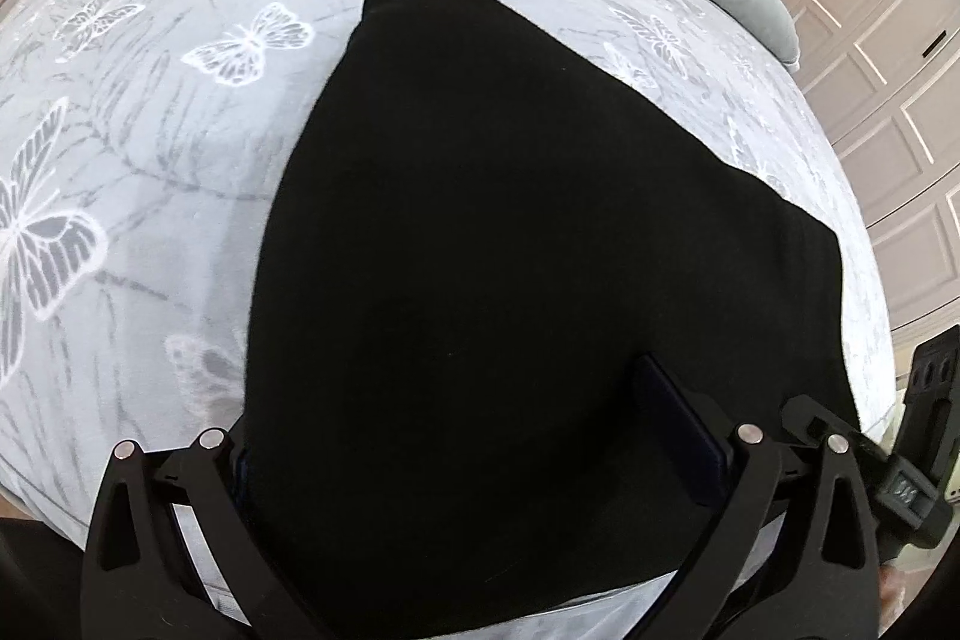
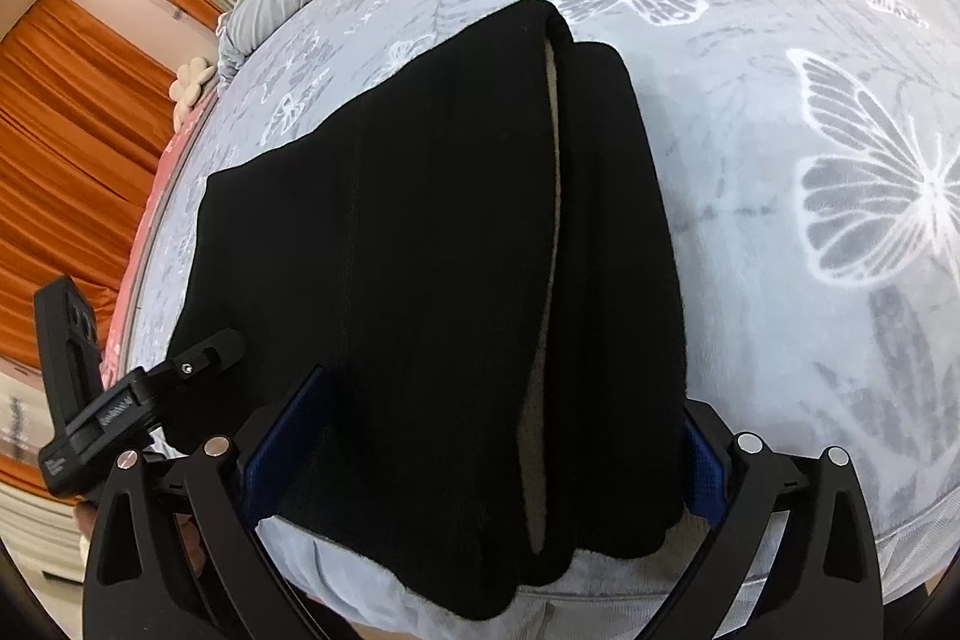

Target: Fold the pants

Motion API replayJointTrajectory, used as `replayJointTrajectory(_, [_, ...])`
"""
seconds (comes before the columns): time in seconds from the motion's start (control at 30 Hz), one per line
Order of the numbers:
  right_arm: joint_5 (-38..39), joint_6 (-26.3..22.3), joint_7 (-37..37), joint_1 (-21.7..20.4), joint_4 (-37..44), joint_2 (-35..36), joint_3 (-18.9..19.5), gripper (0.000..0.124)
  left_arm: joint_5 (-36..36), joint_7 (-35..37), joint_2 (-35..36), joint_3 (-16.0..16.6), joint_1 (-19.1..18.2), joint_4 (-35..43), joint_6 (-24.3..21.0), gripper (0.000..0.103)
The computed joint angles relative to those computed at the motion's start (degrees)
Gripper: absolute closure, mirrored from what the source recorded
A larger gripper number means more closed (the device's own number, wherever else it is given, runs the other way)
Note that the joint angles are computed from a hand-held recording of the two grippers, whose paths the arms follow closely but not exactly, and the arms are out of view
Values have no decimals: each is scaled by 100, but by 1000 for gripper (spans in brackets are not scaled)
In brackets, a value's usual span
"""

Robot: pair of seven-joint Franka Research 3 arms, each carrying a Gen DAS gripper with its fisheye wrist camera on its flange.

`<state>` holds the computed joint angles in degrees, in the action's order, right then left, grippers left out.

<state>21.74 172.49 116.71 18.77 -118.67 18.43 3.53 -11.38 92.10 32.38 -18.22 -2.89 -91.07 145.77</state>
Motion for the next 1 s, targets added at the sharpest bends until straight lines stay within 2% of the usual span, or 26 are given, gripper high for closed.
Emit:
replayJointTrajectory(0.13, [-384,25,440,324,49,55,-351,26,-143,-23,48,-66,34,55,4,5])
replayJointTrajectory(0.33, [-256,17,229,56,97,89,-89,26,-149,-199,24,-34,6,-89,265,5])
replayJointTrajectory(0.47, [-230,2,199,61,99,77,-101,26,86,-344,-35,39,-111,-240,486,5])
replayJointTrajectory(0.57, [-213,63,111,31,63,57,-59,38,139,-385,2,1,-94,-177,444,5])
replayJointTrajectory(0.63, [-20,182,-73,-115,-5,13,121,52,115,-360,8,-50,-55,-161,448,10])
replayJointTrajectory(0.67, [45,239,-136,-140,-40,-2,164,55,97,-306,-10,-87,-27,-184,459,15])
replayJointTrajectory(0.73, [-33,324,-107,2,-90,-44,33,67,28,-203,-34,-157,32,-213,472,24])
replayJointTrajectory(0.8, [-25,372,-142,17,-114,-67,27,73,-99,-79,-24,-245,108,-182,408,38])
replayJointTrajectory(0.87, [-60,425,-103,83,-147,-86,-45,78,-351,210,-72,-384,308,-228,316,47])
replayJointTrajectory(1.0, [182,528,-319,-118,-185,-117,186,85,-462,373,-205,-323,274,-334,329,57])
